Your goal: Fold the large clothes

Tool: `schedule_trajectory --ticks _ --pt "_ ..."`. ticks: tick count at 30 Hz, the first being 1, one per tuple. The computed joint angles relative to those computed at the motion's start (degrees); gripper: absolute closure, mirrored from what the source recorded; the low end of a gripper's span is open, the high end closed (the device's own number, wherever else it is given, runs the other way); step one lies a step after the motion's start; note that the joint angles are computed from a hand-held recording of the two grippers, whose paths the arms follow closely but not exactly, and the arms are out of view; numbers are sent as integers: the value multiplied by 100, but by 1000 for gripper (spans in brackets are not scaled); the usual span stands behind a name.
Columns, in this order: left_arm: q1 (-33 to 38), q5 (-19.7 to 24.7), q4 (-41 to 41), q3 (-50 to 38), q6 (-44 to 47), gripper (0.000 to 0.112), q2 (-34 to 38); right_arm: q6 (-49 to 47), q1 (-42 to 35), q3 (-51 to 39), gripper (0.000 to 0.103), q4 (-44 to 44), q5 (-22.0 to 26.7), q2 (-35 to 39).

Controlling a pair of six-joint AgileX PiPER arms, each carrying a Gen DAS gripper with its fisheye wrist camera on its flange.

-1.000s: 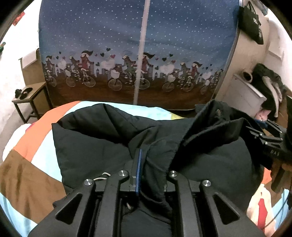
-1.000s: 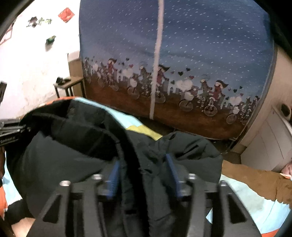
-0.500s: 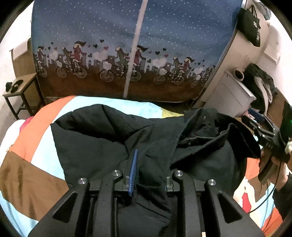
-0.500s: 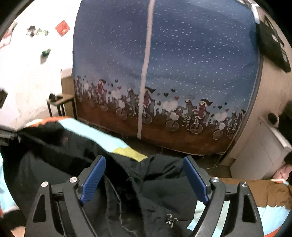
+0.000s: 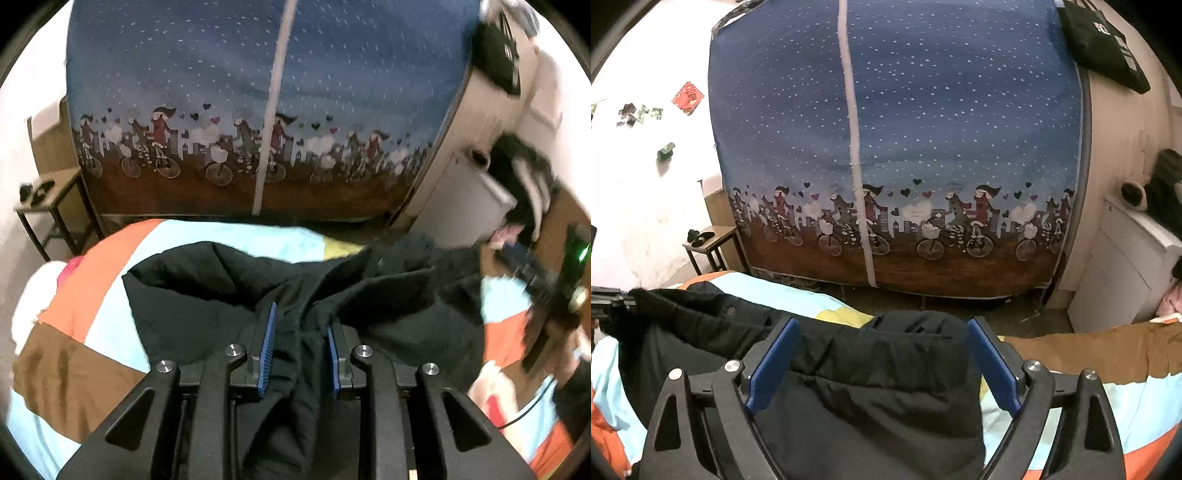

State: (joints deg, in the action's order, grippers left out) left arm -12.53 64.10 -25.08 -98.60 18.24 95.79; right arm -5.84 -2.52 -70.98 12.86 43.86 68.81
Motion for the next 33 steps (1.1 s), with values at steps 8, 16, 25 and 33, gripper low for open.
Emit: schedule_trajectory --ticks 8,16,25,33 --pt "288 -309 -133 -47 -80 59 -232 -96 -113 359 9 -140 228 160" --pt "963 -803 -700 1369 1174 58 -899 -267 -378 891 9 -74 74 468" --pt "564 -2196 -283 2705 1350 58 -1674 -890 -687 1012 9 597 36 612" --pt "486 -2960 -39 3401 1185 44 -2150 -1416 -1006 1179 9 1301 -77 684"
